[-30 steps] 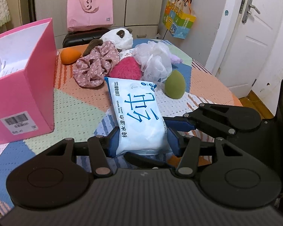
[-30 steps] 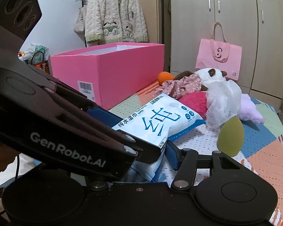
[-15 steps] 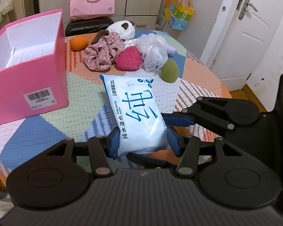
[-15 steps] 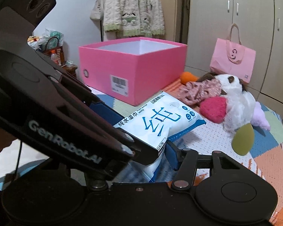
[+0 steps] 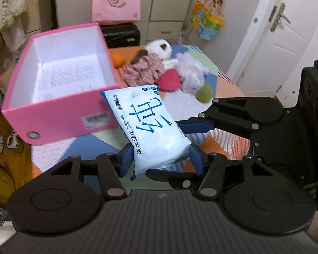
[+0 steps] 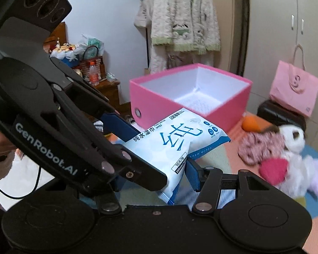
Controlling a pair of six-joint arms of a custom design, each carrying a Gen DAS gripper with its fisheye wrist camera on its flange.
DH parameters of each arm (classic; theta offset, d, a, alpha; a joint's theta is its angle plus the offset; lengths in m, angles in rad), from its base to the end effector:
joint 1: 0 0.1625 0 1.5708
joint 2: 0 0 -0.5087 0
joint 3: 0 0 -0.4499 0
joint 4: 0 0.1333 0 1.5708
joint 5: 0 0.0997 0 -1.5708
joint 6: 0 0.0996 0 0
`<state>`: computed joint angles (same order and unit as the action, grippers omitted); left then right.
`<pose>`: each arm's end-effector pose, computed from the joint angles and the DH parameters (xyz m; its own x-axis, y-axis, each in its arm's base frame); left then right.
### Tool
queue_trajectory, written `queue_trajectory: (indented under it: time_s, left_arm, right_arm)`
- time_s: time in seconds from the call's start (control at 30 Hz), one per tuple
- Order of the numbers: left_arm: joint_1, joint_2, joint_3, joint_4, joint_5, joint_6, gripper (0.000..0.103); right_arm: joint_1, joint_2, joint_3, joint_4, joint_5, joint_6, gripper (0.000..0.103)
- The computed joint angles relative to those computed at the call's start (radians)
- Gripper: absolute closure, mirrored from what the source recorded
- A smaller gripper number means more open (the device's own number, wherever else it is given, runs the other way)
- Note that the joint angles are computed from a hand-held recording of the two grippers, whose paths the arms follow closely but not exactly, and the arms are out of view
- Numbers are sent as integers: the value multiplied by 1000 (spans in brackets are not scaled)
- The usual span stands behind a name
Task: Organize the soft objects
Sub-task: 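Carry the wipes pack over the pink box and open the left gripper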
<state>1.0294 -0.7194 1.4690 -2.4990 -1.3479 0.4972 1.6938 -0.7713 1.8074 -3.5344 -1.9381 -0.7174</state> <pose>-0.2932 -0.7890 0.1133 -0.5105 0.8144 -0.2759 0.8540 0.5176 -0.0524 0.1861 -0.7107 0.1540 -0.6761 -0.2628 0.6883 -0.6876 0.5608 -0.4613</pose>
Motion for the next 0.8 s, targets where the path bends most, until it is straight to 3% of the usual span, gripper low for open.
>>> queue_trajectory:
  time_s: [0.2, 0.37, 0.57, 0.8]
  left_arm:
    - [10, 14, -71, -1, 1, 22, 48]
    - [25, 65, -197, 52, -4, -5, 48]
    - [44, 148, -362, 90, -28, 6, 48]
    - [71, 276, -590, 185, -72, -19, 48]
  right_arm:
    - [15, 25, -109, 87, 10, -22, 41]
    - [14, 46, -226, 214, 21, -30, 41]
    - [5, 91, -366, 295, 29, -82, 41]
    - [-15, 138, -512, 404, 22, -76, 41]
